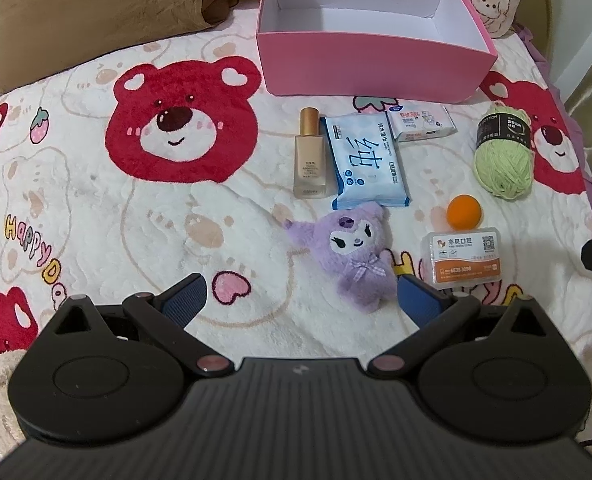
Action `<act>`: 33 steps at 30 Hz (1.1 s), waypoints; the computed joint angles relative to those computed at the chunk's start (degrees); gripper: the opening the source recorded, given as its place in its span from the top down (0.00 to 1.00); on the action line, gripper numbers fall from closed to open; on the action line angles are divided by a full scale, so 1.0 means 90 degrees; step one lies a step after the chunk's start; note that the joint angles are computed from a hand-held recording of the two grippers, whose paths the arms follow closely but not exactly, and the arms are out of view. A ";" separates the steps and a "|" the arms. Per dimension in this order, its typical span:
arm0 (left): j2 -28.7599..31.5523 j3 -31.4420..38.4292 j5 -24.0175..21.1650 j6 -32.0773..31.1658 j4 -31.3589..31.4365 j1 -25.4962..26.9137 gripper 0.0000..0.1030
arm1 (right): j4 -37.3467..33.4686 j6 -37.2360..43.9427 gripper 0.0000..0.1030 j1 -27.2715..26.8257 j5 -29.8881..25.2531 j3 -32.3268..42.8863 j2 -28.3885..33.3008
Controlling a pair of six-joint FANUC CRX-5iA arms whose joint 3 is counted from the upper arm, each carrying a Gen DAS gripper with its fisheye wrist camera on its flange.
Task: Organize objects
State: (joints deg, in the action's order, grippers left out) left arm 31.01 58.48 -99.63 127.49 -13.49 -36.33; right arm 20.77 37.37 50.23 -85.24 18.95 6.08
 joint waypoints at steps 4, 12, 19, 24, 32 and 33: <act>-0.0029 -0.0027 0.0001 -0.0031 -0.0100 -0.0024 0.00 | 0.0001 -0.0008 0.01 -0.0002 0.0011 -0.0008 0.0002; -0.0139 -0.0162 0.0136 -0.0048 -0.0161 -0.0075 0.00 | -0.0023 0.0079 0.01 -0.0001 -0.0024 0.0035 0.0048; -0.0125 0.0082 0.0002 -0.0076 -0.0455 -0.0186 0.00 | -0.0052 0.0236 0.01 0.0002 -0.0120 0.0163 0.0117; -0.0210 -0.0049 0.0110 0.0073 -0.0271 -0.0086 0.00 | -0.0038 0.0415 0.01 -0.0023 -0.0284 0.0305 0.0216; 0.0033 0.0463 0.0303 -0.0452 -0.0230 0.0061 0.00 | 0.0018 0.1254 0.01 -0.0172 -0.0645 0.0937 0.0527; 0.0123 0.0661 0.0322 -0.0565 -0.0285 0.0060 0.00 | -0.0025 0.1461 0.01 -0.0230 -0.0678 0.1059 0.0553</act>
